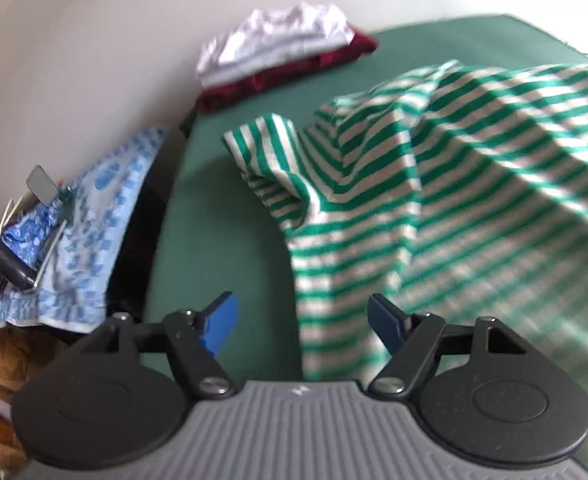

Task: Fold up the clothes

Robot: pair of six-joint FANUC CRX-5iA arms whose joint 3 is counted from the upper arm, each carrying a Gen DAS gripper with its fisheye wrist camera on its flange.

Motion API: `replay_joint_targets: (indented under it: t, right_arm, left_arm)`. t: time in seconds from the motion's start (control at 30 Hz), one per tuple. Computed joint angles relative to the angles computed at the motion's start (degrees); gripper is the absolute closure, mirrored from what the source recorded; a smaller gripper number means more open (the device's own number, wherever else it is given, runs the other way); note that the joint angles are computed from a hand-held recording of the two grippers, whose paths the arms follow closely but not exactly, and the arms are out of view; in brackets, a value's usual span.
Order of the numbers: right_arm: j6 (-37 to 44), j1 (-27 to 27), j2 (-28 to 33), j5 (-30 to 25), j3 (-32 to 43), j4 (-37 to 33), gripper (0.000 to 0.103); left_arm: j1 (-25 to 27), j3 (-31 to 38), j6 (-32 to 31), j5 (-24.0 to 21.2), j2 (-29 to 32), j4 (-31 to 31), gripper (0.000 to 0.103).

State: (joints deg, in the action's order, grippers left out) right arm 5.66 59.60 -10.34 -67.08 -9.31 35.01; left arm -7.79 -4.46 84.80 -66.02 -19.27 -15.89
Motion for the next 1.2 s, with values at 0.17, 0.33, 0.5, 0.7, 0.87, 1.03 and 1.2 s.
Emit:
replay_joint_targets:
  t: [0.17, 0.33, 0.5, 0.7, 0.87, 1.03, 1.2]
  right_arm:
    - [-12.73, -2.49, 2.28, 4.09, -2.27, 3.88, 0.048]
    - [-8.07, 1.09, 2.19, -0.93, -1.33, 8.56, 0.096]
    - [-9.82, 9.01, -3.44, -13.52, -2.8, 8.52, 0.096]
    - [-0.32, 7.34, -0.91, -19.36, 3.75, 0.42, 0.083]
    - [5.35, -3.98, 6.18, -3.71, 9.11, 1.19, 0.023]
    - [17.74, -12.61, 20.93, -4.4, 25.06, -10.52, 0.071]
    - [19.44, -15.19, 23.53, 7.72, 29.96, -6.38, 0.092]
  left_arm:
    - [3.19, -2.68, -5.4, 7.72, 1.24, 3.29, 0.024]
    - [9.41, -4.55, -16.6, 6.93, 0.33, 12.63, 0.093]
    - [16.99, -8.52, -24.76, 3.46, -5.8, 14.07, 0.095]
    - [20.25, -5.61, -29.7, 4.29, -4.57, 19.83, 0.08]
    - [10.84, 0.76, -24.85, 13.71, 3.4, 20.24, 0.017]
    - [-1.01, 9.47, -15.56, 11.49, 11.36, 7.57, 0.019]
    - [-7.85, 11.93, -6.64, 6.63, 13.6, -4.64, 0.016]
